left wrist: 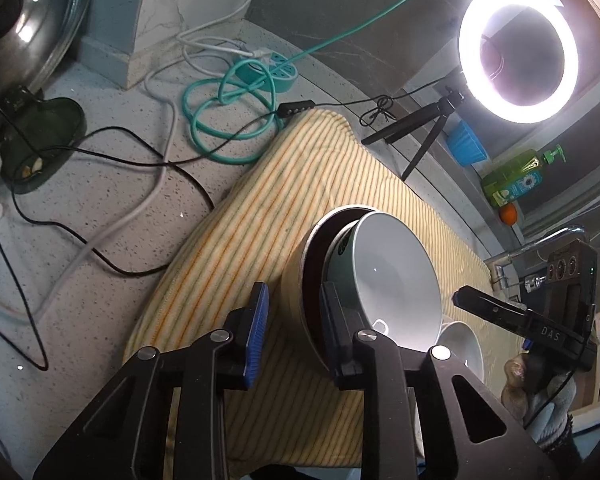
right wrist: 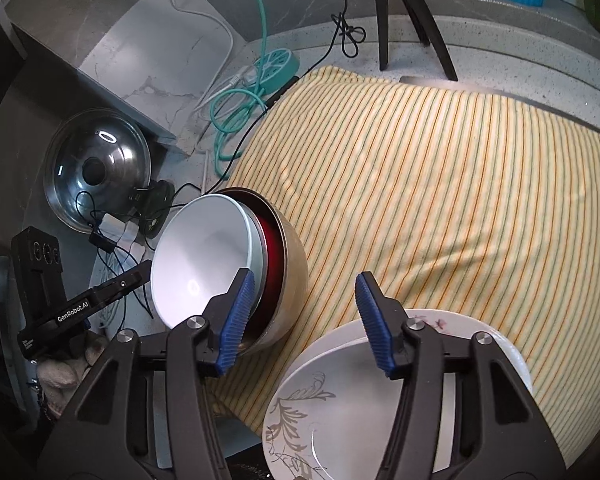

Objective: Organize plates and bowls
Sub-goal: 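Close both tools on the rim of the nested bowl stack, then lift the nested bowls with both tools and lower them onto the plate stack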

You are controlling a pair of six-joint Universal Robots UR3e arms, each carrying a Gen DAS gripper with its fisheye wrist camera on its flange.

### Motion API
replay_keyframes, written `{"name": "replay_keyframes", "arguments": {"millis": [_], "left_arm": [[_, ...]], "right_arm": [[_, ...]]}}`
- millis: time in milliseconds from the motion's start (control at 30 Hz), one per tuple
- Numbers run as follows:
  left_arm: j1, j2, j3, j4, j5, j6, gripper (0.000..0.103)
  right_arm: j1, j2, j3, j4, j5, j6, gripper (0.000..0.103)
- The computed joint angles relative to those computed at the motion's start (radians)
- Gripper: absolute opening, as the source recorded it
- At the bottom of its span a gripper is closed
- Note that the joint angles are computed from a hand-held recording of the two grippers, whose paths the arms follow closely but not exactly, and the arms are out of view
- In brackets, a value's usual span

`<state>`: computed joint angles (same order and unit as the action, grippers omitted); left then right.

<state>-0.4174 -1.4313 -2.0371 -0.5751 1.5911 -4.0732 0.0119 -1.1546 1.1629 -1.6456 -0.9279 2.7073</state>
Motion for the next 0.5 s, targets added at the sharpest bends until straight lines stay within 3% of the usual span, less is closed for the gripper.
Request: {"name": "replay_keyframes", "arguments": {"millis": [67, 333, 500], "left_arm": [[0.008, -0.003, -0.008, 0.013, -0.018, -0.002, 0.021], [0.032, -0.015, -0.019, 0.026, -0.05, 0.008, 0.018], [0.038, -0.03, -0.028, 0.047, -0.072, 0.009, 0.012]], "right_arm": [[0.003, 0.008, -0.005, 0.009, 0.003, 0.0, 0.048], [0.016, 0.035, -0.031, 0.026, 0.007, 0.003, 0.041], [0.032, 0.056, -0.05, 0.043, -0.002, -0.004, 0.026]]}}
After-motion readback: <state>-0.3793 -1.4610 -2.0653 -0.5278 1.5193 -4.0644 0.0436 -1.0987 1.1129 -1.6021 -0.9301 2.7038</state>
